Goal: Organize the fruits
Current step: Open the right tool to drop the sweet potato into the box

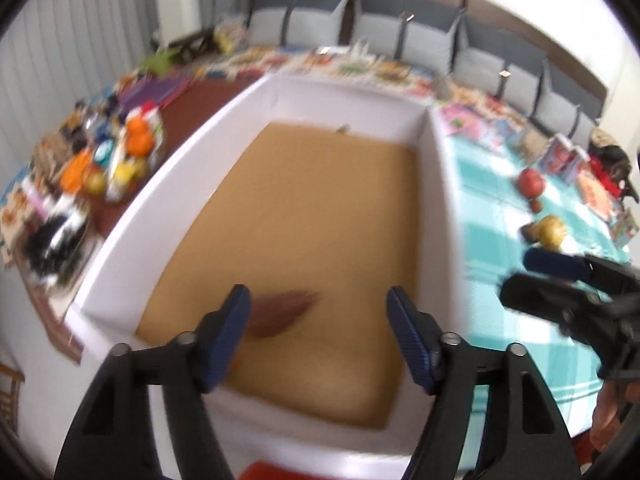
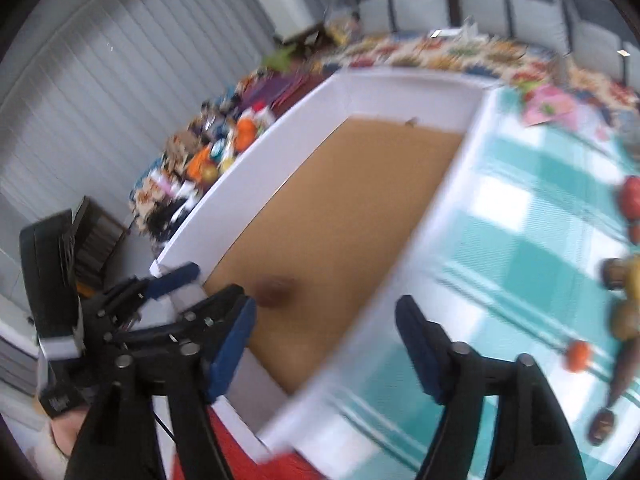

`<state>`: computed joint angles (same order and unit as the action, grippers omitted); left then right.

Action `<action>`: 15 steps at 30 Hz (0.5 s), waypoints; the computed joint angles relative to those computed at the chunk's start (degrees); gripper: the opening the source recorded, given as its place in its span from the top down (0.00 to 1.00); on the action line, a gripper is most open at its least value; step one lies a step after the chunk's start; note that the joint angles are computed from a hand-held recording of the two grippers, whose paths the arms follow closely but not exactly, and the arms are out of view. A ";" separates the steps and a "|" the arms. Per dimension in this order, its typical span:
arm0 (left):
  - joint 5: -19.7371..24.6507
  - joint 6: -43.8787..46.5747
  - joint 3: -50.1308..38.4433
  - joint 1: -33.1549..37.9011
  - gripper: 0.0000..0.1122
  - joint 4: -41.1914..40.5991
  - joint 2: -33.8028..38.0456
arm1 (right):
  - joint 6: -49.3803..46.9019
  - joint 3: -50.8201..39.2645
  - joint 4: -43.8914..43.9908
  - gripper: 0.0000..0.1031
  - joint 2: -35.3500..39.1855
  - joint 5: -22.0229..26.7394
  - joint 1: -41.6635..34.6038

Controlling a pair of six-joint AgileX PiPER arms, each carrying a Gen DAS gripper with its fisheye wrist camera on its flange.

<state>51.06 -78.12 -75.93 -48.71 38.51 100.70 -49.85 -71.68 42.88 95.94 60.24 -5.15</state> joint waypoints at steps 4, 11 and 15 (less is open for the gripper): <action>-0.66 5.36 -11.83 -1.41 0.33 -0.03 8.88 | -12.25 5.32 1.34 0.18 -3.95 -1.91 -14.55; 12.97 18.05 -40.22 -1.78 0.33 -6.13 28.90 | -38.86 7.58 4.44 0.17 3.55 -13.33 -42.20; 18.44 18.75 -45.26 -3.37 0.33 -5.75 32.06 | -43.47 0.91 6.94 0.17 13.25 -17.85 -50.77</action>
